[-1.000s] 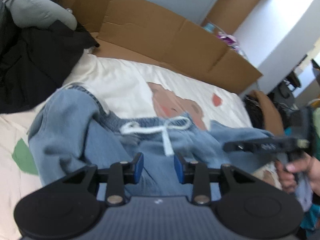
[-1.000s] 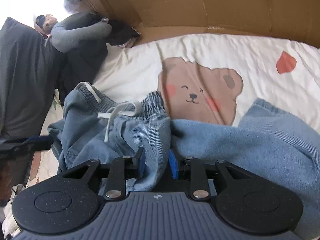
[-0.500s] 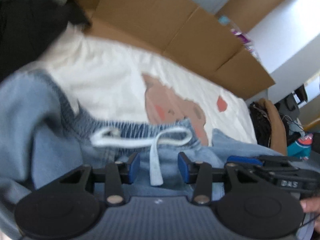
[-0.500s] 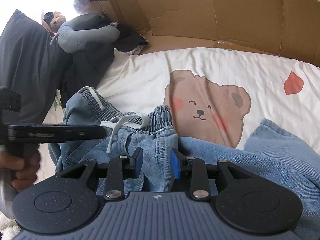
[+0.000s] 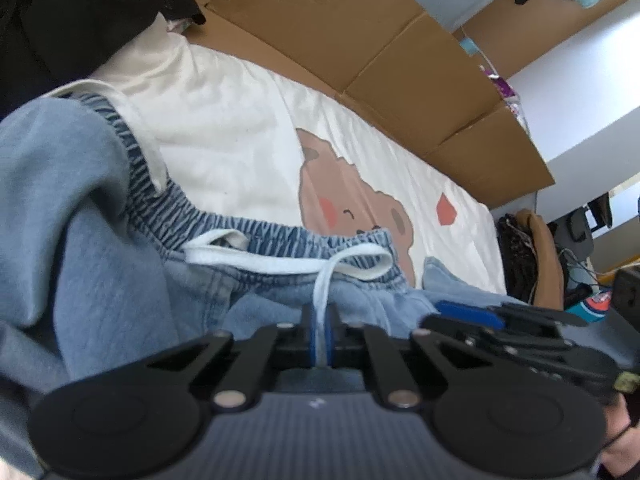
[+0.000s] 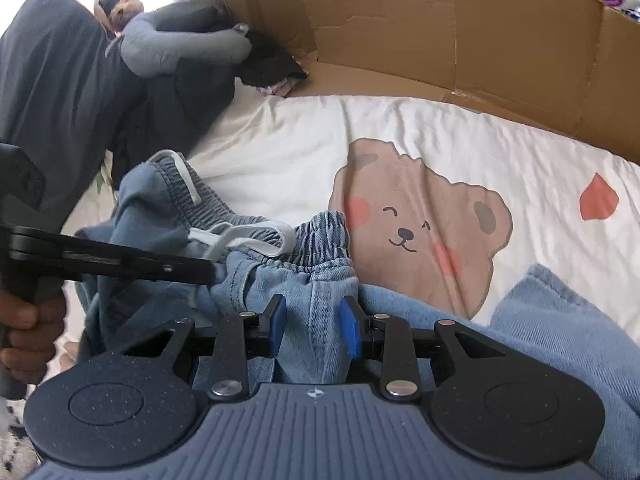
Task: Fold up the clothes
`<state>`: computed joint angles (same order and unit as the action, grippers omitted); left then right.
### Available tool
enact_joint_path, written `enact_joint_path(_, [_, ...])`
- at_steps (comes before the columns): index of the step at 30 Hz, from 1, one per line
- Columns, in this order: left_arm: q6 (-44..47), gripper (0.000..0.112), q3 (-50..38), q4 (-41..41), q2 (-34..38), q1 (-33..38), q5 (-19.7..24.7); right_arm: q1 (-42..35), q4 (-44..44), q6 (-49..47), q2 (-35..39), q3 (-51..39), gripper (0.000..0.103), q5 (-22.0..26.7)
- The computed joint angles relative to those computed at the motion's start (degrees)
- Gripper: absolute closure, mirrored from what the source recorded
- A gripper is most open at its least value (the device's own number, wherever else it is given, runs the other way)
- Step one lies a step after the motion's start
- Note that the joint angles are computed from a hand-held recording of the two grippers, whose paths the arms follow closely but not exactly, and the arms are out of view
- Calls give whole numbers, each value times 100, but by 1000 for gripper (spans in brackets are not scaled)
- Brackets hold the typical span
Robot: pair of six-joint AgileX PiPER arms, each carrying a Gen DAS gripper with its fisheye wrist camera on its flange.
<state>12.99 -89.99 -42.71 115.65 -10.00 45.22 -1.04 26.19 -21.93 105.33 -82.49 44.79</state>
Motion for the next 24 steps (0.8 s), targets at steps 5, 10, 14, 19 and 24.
enact_joint_path(5, [305,108,365,-152,-488,152,151,151,-477,423,410,-683,66,498])
enact_joint_path(10, [628,108,846,-275,-1106,377,407,245,-833,814,880,-1407,60,1021])
enact_joint_path(14, [759,108,1243,-260,-1548,612,633,276,-934,959,1185,-1762,60,1344])
enact_joint_path(19, [915,108,1644,-155,-1943,828,850,370,-1111,753,1233,-1826,80,1543])
enact_joint_path(24, [611,108,1782,198,-2156,855,1236,141,-801,820,901,-1440,92,1293])
